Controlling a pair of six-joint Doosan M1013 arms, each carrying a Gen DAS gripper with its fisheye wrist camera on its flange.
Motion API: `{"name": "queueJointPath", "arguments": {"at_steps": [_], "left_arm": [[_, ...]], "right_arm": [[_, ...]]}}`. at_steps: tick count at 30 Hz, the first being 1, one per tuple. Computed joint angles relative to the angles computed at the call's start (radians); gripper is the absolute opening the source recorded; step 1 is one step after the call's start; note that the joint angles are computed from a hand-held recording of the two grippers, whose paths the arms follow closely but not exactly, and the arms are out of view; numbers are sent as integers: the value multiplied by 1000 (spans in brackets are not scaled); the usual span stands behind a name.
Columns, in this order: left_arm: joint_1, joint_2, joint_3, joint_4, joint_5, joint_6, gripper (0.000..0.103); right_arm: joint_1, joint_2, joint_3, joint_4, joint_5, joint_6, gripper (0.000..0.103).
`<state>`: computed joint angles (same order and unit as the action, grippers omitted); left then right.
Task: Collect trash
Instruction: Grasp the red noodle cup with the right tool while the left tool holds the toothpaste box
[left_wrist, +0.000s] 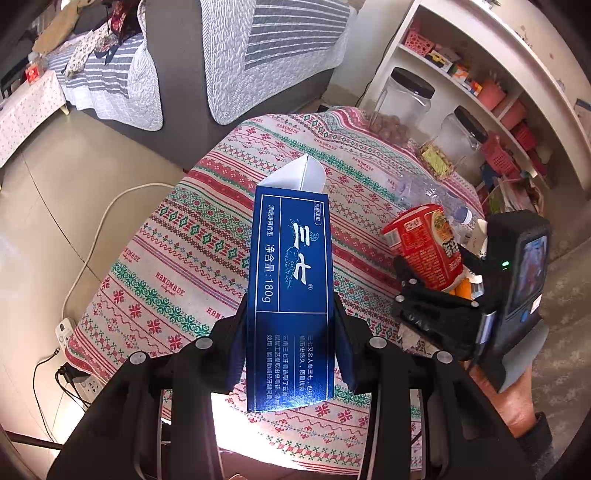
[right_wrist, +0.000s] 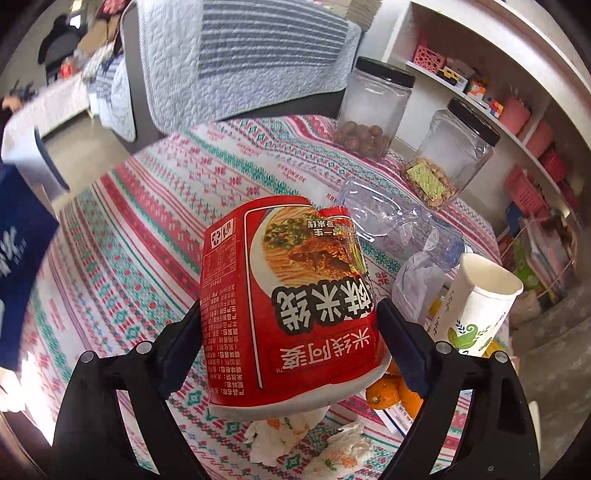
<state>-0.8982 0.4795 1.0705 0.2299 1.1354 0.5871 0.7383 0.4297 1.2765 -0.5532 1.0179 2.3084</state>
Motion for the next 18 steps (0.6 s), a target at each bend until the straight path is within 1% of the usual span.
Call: {"name": "queueJointPath", "arguments": {"at_steps": [3, 6, 14, 18], "left_arm": [[-1, 2, -2, 5, -2, -7, 40], [-2, 1, -3, 9, -9, -12, 40], [-12, -1, -11, 27, -40, -36, 40], [-31, -5, -17, 68, -72, -36, 40]], "right_arm": [[-11, -36, 32, 23, -91, 92, 86], [-11, -62, 52, 15, -147, 157, 86], [2, -127, 102, -73, -230, 320, 87], [8, -168, 143, -127, -256, 429, 87]]}}
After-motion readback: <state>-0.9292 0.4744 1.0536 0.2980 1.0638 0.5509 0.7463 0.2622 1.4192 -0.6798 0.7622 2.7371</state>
